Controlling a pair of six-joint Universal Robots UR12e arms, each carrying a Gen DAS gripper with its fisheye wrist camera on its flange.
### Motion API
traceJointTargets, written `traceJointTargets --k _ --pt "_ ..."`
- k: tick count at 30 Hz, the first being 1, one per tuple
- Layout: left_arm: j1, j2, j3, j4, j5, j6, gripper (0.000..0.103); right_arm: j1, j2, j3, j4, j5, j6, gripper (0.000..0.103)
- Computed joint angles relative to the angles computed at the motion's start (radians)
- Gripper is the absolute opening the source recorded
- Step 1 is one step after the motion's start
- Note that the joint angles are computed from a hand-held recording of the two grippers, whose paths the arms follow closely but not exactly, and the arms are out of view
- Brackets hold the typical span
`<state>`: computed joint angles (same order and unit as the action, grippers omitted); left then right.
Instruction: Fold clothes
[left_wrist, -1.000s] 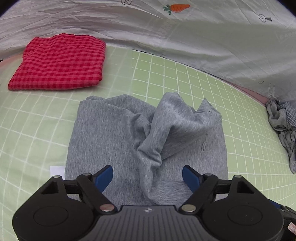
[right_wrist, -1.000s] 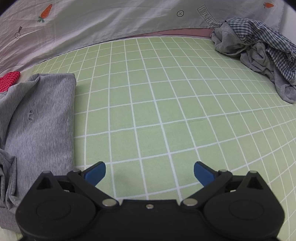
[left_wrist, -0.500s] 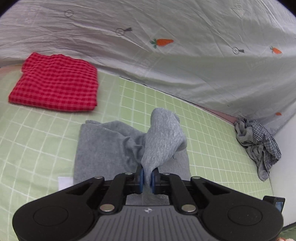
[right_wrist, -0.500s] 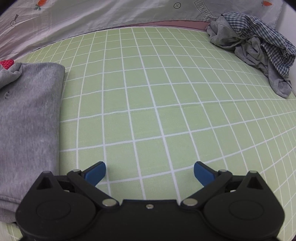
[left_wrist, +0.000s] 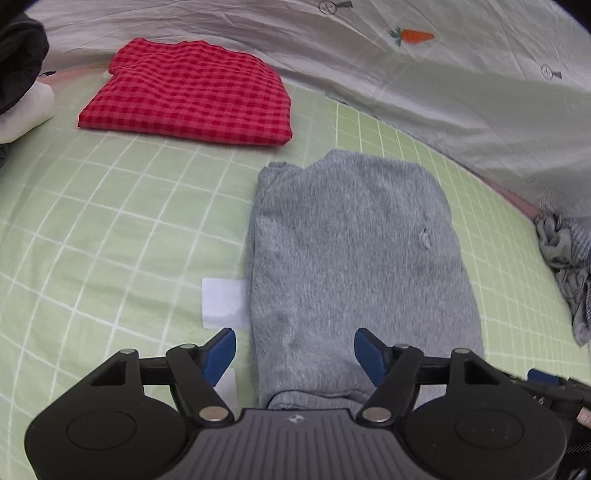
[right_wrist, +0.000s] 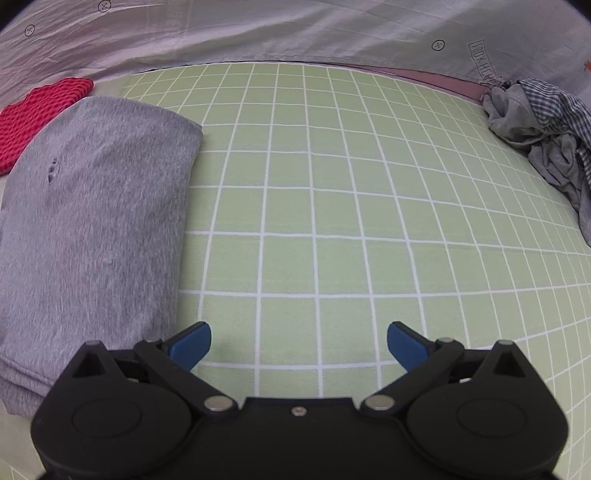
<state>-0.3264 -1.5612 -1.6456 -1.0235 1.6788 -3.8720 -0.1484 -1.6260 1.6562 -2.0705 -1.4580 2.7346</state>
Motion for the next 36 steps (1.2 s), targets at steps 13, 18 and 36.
traceJointTargets --k 13,18,36 --pt "0.061 0.038 -0.070 0.117 -0.086 -0.056 0.071 0.003 0.023 -0.048 0.028 0.160 0.051 0.103" --pt "0.060 -0.018 -0.019 0.059 -0.090 0.033 0.069 0.034 0.062 -0.092 0.070 0.182 0.066 0.103" --pt "0.086 -0.016 -0.084 0.268 -0.170 -0.099 0.016 0.043 0.099 -0.086 0.060 0.380 0.148 0.044"
